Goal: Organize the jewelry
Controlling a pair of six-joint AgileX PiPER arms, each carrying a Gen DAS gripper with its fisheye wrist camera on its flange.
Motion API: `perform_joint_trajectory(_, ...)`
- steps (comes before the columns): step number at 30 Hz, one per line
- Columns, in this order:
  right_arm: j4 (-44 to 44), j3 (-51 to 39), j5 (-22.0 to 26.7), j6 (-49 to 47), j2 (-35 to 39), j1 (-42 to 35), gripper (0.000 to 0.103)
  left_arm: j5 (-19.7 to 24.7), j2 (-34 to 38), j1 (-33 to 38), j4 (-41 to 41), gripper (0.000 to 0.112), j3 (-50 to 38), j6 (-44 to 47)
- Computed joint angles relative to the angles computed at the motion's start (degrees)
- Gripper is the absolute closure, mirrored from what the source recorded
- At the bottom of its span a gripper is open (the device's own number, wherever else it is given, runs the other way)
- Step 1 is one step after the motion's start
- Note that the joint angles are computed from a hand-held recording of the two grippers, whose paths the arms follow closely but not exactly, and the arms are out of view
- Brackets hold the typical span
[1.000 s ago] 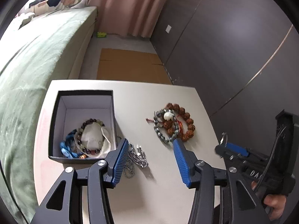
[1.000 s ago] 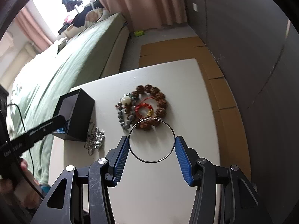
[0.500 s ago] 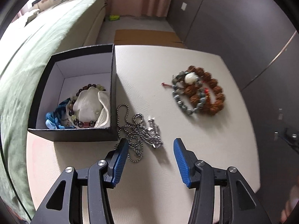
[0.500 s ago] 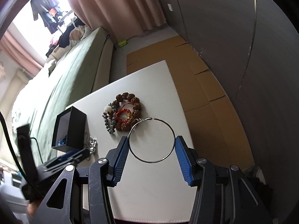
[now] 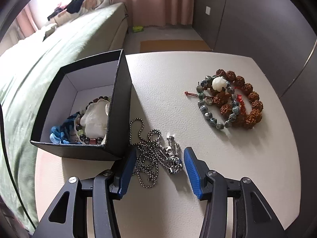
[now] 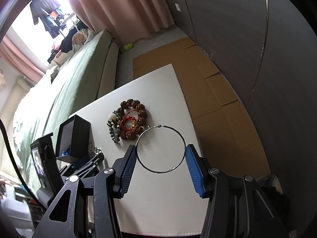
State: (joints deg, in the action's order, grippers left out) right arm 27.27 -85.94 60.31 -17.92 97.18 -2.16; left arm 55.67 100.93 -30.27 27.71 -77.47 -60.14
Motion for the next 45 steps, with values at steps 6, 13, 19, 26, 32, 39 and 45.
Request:
perform_joint_trajectory(6,-0.42,-0.04,-0.14,0.43,0.04,0.15,0.052,-4.79,-2.66,3.38,-4.58,0.091,3.02,5.11)
perform_joint_trajectory(13,-0.08,0.07,-0.4,0.82,-0.37,1.06,0.052,-10.01,-7.96,7.64,-16.08,0.105,5.92,15.23)
perform_joint_trajectory(19,0.57,0.18,-0.61,1.2,-0.73,2.45,0.052,-9.62,-12.24,7.58,-17.63,0.105,5.06,17.2)
perform_joint_trajectory(26,1.6,0.11,-0.81,1.4,-0.71,2.99,0.052,-6.28,-15.34,7.32,-15.95,0.105,2.17,17.52)
perform_joint_trajectory(32,2.38,-0.16,-0.5,1.47,-0.62,2.99,0.052,-0.17,-17.21,6.6,-12.92,0.105,-6.0,18.75)
perform_joint_trajectory(39,3.42,-0.01,-0.32,0.58,-0.8,2.96,0.051,7.95,-16.37,5.74,-8.81,0.105,-18.61,21.18)
perform_joint_trajectory(45,4.23,-0.48,0.07,0.25,-0.76,3.02,0.051,13.6,-14.72,5.92,-5.79,0.105,-28.43,23.79)
